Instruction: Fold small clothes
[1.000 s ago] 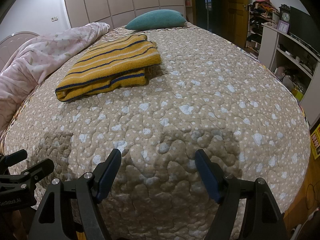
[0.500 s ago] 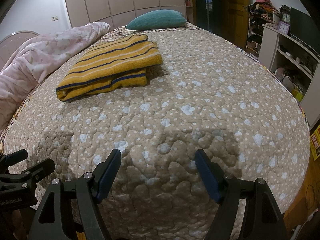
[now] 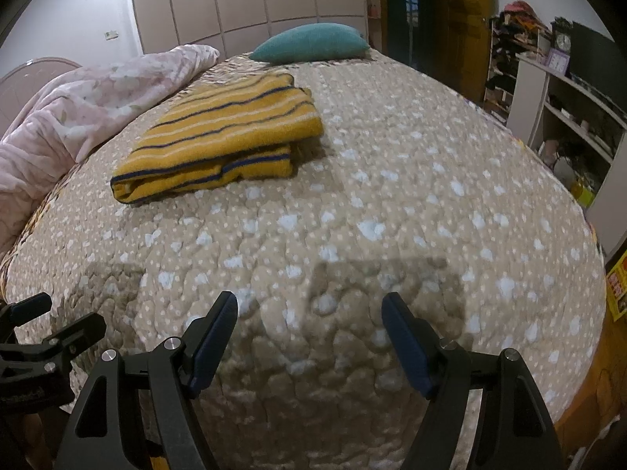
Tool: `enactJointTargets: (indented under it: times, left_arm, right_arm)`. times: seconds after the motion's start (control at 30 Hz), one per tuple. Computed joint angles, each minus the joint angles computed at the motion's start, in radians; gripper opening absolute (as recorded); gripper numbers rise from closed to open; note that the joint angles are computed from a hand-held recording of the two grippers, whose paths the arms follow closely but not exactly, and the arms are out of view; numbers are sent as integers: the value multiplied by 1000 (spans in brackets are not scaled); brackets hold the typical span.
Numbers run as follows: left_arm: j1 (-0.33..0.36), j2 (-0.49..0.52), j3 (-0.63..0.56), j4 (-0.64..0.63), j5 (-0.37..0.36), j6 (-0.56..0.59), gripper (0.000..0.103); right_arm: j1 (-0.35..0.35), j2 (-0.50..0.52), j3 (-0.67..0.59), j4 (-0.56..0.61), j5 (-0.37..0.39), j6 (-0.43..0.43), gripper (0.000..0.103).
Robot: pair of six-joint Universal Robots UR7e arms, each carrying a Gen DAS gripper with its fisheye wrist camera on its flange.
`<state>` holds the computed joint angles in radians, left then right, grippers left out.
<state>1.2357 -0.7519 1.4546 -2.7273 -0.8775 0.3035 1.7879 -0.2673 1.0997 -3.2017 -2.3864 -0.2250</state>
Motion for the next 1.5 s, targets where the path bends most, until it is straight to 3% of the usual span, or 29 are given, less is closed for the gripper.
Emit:
enactJointTargets:
  times: [0.33,0.73,1.0,1.5]
  left_arm:
    - [33,40,-86,-60,39,34,103]
    - [65,126,-263,0,57,37,103]
    - [63,137,-295,76,10,26,103]
    - [53,180,-344,114,30,28,103]
  right_arm:
    - [4,99,-206,31,6,-152,81]
    - [0,257,-551,159,54,-224,81]
    - [-5,289,-611,187,48,-227,82]
    - [-14,305,-639,180,67,-238,82]
